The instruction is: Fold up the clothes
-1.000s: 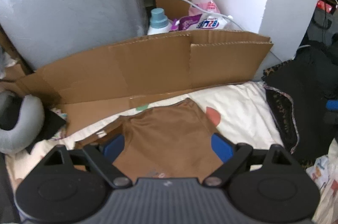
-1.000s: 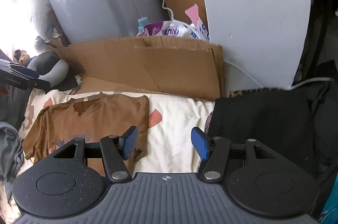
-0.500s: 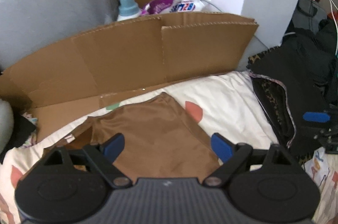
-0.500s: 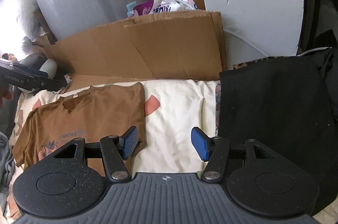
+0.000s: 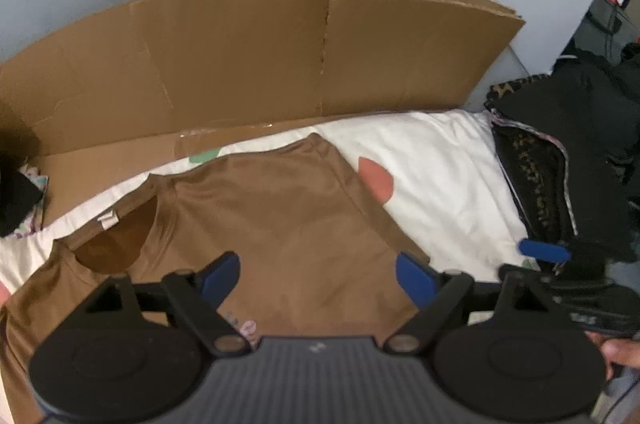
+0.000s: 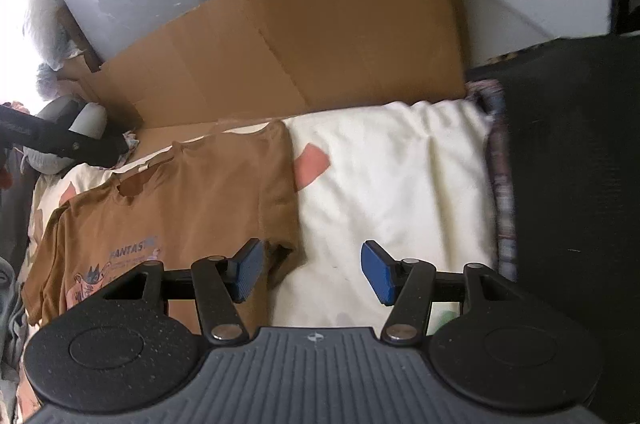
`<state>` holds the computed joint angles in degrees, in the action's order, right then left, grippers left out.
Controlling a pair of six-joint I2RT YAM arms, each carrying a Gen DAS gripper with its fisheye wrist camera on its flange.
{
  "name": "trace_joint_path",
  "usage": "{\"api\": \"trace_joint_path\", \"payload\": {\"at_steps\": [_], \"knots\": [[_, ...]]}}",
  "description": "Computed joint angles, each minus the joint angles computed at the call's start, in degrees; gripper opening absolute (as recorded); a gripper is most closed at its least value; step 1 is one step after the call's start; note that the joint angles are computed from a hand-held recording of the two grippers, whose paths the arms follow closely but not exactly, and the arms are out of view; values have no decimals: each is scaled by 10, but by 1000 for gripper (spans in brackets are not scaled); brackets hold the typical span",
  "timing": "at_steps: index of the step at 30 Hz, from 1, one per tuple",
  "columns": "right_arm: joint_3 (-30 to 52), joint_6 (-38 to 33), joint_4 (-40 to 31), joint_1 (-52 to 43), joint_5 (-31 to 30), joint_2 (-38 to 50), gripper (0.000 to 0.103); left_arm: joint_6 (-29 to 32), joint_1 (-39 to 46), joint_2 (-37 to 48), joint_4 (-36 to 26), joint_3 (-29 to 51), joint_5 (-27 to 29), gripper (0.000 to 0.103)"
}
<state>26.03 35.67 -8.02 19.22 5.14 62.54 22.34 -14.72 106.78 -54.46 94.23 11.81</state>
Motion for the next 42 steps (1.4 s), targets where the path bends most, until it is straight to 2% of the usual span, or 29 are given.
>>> {"api": "trace_joint_path", "payload": {"at_steps": [3, 8, 13, 17, 21, 24, 31, 32, 33, 35, 42], "knots": [[12, 2, 71, -12, -26, 89, 60, -12, 6, 7, -4, 10, 1, 87], [51, -25, 119, -14, -36, 209, 58, -30, 16, 18, -17, 34, 7, 87], [56, -54, 134, -6, -32, 257, 53, -36, 20, 26, -20, 47, 11, 87], [60, -62, 158, 6, -25, 292, 43, -38, 17, 34, -24, 52, 4, 87], [64, -52, 194, 14, -36, 314, 43, -42, 20, 60, -26, 58, 11, 87], [72, -43, 207, 20, -37, 329, 42, -47, 26, 93, -2, 62, -7, 85], [61, -26, 267, 10, -76, 349, 42, -38, 53, 169, 27, 90, -41, 73], [63, -27, 270, 6, -78, 353, 40, -30, 56, 179, 24, 97, -50, 70], [64, -27, 272, 2, -79, 356, 32, -27, 60, 187, 20, 103, -52, 70], [71, -21, 265, -9, -81, 360, 1, -20, 69, 199, 13, 116, -53, 70], [93, -41, 226, 6, -65, 310, 0, 37, 87, 209, -8, 165, -47, 70]]}}
